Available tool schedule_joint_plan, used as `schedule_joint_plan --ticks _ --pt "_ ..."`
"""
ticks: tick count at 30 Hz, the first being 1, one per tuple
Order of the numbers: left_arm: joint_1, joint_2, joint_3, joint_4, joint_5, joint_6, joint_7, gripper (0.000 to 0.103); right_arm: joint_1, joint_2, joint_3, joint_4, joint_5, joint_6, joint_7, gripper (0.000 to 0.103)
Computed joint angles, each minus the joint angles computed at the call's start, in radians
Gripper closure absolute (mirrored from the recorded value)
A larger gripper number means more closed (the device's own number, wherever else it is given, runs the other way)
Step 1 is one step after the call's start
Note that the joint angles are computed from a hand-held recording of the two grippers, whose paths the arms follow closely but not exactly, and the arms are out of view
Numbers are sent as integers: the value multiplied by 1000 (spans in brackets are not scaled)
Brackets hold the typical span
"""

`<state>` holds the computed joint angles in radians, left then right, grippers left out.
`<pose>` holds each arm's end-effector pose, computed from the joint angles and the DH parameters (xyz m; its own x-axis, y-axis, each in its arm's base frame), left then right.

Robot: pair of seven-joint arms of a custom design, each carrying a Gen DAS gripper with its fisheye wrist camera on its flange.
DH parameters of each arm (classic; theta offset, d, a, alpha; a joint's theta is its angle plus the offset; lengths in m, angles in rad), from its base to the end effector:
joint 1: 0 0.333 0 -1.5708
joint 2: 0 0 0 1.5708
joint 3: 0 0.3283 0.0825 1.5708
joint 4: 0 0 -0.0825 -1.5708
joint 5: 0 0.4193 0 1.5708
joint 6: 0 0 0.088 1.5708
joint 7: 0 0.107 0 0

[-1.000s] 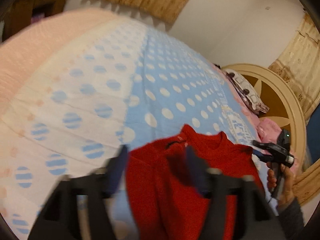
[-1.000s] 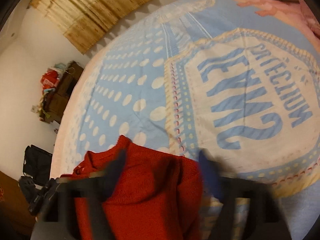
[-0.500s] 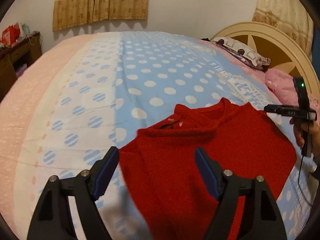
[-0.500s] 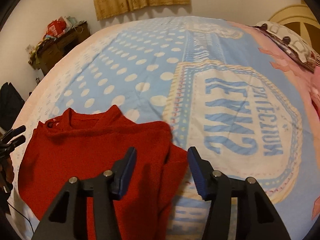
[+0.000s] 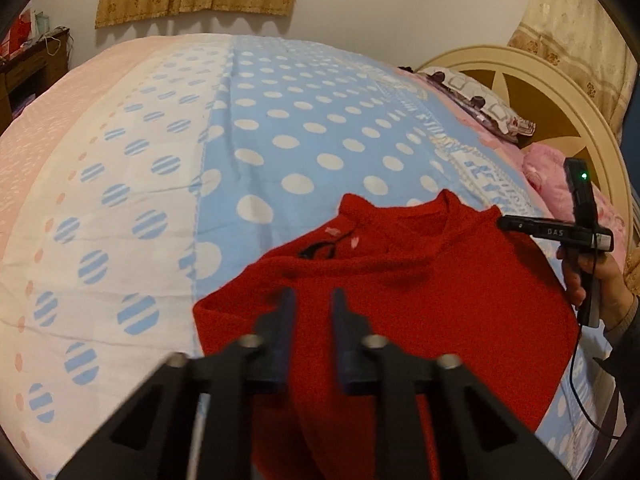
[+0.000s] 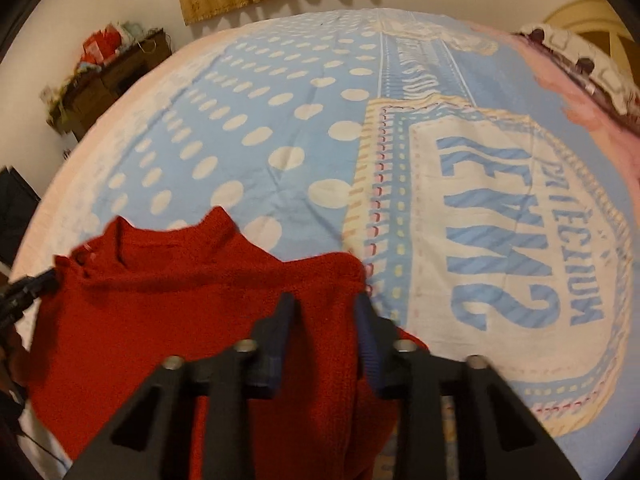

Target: Fold small clothes

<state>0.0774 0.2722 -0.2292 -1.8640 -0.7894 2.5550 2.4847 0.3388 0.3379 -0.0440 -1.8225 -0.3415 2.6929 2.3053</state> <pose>0.6822 -0.0838 0.4105 -0.5107 -0.8194 0.2606 -0.7436 0.2688 -0.6122 0.6754 0.2195 0.4018 -0.1369 -0.9863 -0.0917 -0.8271 0.1647 -0.5374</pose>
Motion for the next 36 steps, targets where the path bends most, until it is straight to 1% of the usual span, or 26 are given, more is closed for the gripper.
schedule_joint_plan --ticks 1,2,3,6,11,13,14,17,18,20,21,22,23,24,25,26,27,29,30,31,32,35,36 --pt "1 -1 0 -4 -8 8 0 96 1 -1 -1 -3 -2 5 4 89" --pt "8 -1 -4 -2 -23 -1 11 98 3 -5 -3 -6 -6 8 7 90" --pt "10 -4 -4 -6 -31 1 18 98 7 -7 -6 -7 -15 7 10 94" --pt "12 -14 -7 -18 -60 24 57 102 33 -18 -31 -8 -84 10 60 96" --pt "26 -19 -14 -3 -173 47 101 103 51 -44 -60 -12 -193 67 183 97" --pt "35 -22 -18 7 -243 60 137 103 61 -47 -73 -2 -251 77 239 97" --pt "34 -19 -14 15 -253 58 136 103 59 -45 -72 3 -264 79 253 97" --pt "24 -1 1 35 -210 31 98 103 41 -26 -48 29 -244 62 229 97" --pt "17 5 7 40 -166 9 79 103 39 -20 -43 31 -242 59 221 97" --pt "-11 14 26 38 -39 -3 6 97 37 -15 -38 29 -234 55 210 97" --pt "-28 15 34 30 22 14 -39 89 39 -13 -40 25 -234 56 213 97" --pt "-29 14 31 23 44 22 -56 74 41 -15 -42 18 -236 59 217 97" --pt "-24 12 23 17 45 32 -59 65 42 -16 -43 15 -236 58 219 97" --pt "-11 9 7 10 13 45 -38 49 44 -17 -45 12 -241 56 222 97" --pt "0 6 -7 4 -22 59 -11 44 44 -20 -45 6 -243 58 224 97" --pt "3 4 -12 1 -33 68 0 44 44 -21 -44 4 -244 59 223 97" --pt "4 5 -15 3 -37 67 10 47 45 -22 -46 4 -248 58 225 97" --pt "8 10 -24 9 -51 55 52 69 46 -23 -46 1 -255 58 228 97" --pt "-12 19 -7 19 12 49 8 93 45 -23 -45 0 -256 59 230 97" --pt "-42 35 22 35 108 42 -88 95 45 -23 -45 -1 -256 60 231 97" --pt "-46 46 28 46 140 39 -133 95 45 -23 -45 0 -256 59 231 97" --pt "-42 55 23 40 177 98 -197 91 45 -24 -42 -7 -258 60 227 97" --pt "-24 58 8 44 162 84 -191 88 47 -23 -42 -7 -263 56 228 97"
